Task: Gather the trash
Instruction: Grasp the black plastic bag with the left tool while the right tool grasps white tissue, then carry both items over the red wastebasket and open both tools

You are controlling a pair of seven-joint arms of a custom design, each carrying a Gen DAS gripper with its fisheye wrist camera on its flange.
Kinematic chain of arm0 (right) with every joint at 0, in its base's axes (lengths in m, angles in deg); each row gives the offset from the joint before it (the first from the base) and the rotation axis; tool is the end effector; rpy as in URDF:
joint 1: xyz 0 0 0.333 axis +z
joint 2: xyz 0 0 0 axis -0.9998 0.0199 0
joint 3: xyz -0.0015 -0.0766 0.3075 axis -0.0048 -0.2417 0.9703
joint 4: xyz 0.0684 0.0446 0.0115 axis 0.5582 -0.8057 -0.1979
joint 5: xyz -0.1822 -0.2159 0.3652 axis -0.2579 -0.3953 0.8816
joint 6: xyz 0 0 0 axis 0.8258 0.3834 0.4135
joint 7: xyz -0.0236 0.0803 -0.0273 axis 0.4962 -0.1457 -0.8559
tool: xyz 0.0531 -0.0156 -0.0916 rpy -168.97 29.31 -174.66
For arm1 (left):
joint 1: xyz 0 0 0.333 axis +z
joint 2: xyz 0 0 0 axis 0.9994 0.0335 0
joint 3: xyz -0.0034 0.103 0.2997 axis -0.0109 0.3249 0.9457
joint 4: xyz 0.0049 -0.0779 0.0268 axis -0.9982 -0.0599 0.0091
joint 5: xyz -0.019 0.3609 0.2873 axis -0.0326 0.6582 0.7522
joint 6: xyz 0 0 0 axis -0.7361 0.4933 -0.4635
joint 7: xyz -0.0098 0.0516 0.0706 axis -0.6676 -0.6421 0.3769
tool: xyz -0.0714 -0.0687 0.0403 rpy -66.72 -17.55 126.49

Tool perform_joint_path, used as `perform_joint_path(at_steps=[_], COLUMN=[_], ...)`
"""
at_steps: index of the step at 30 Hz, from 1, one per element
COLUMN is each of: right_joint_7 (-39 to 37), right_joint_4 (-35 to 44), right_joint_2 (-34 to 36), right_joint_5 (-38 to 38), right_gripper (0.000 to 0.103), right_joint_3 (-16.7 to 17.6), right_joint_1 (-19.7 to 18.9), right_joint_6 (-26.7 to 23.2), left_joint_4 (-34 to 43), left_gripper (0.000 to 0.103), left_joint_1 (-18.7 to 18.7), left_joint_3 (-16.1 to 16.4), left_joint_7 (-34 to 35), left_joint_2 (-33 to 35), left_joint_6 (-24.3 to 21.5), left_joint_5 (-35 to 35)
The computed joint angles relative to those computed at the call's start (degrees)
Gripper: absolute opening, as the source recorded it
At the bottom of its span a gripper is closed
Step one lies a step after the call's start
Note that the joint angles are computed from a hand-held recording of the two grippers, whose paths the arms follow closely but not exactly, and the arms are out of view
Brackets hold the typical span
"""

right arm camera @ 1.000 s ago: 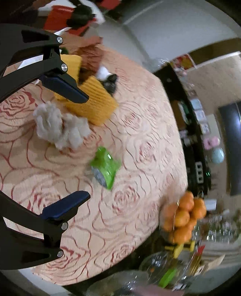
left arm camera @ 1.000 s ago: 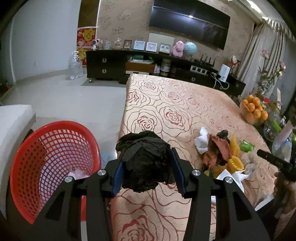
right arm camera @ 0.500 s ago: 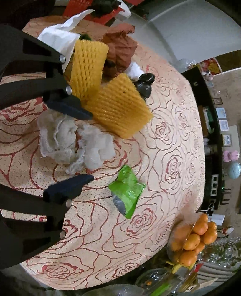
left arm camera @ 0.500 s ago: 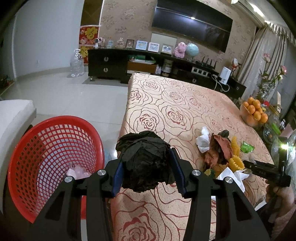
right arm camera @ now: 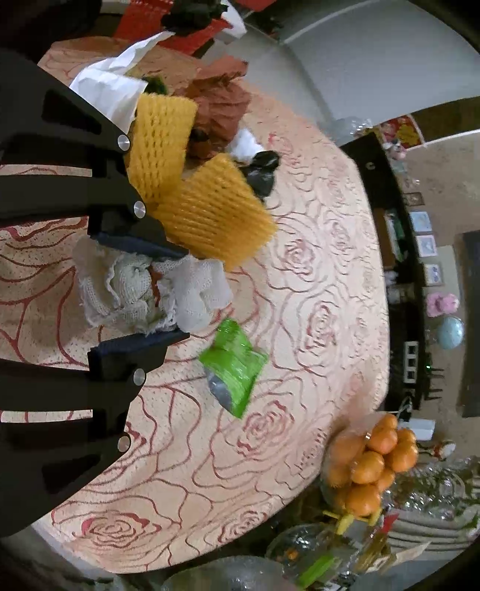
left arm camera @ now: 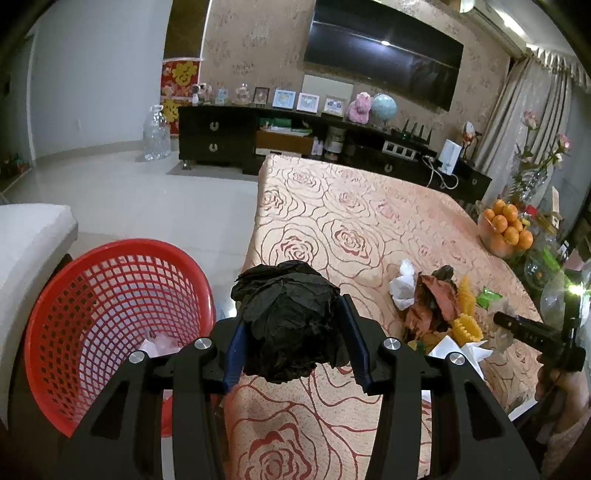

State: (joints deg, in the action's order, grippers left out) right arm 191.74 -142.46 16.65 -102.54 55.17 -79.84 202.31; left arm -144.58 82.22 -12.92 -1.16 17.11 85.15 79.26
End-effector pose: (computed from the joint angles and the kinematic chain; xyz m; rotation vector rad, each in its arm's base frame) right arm 0.6319 0.1211 0.4096 -1.6879 1.8640 -0.5831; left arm 0.5992 -0.2236 0.4769 -1.7879 1.7085 -0.9462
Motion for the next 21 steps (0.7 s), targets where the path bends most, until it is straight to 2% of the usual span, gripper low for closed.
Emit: perform_joint_path(at_steps=[4, 8, 15, 21], right_joint_7=[0.68, 0.46, -3.35, -8.20], right_joint_4=[-0.95, -1.13, 0.21, 2.91], right_joint_2=[-1.69, -2.89, -3.72, -3.19], right_joint_5=[-2.15, -2.46, 0.52, 4.50], right_gripper=[0.037, 0.037, 0.037, 0.037], right_joint_3=[-0.10, 0.33, 1.55, 2.56], right_joint_1=[-0.05, 0.13, 1.73, 3.72], right_joint_6=[2.59, 3.57, 4.11, 4.10], left_joint_4=[-1.54, -3.01, -4.50, -6.02], left_gripper=[0.044, 0.044, 0.044, 0.044], left_joint_1=[0.83, 3.28, 8.67, 11.58], left_joint_3=[-0.37, -1.74, -5.08, -6.69], left_joint_7=[-1.28, -3.41, -8.11, -9.57], left_joint_2=[-2.50, -5.22, -9.64, -12.36], left_joint_6=[0.12, 0.24, -1.03, -1.59], left_joint_5=[1.48, 3.22, 7.47, 7.92])
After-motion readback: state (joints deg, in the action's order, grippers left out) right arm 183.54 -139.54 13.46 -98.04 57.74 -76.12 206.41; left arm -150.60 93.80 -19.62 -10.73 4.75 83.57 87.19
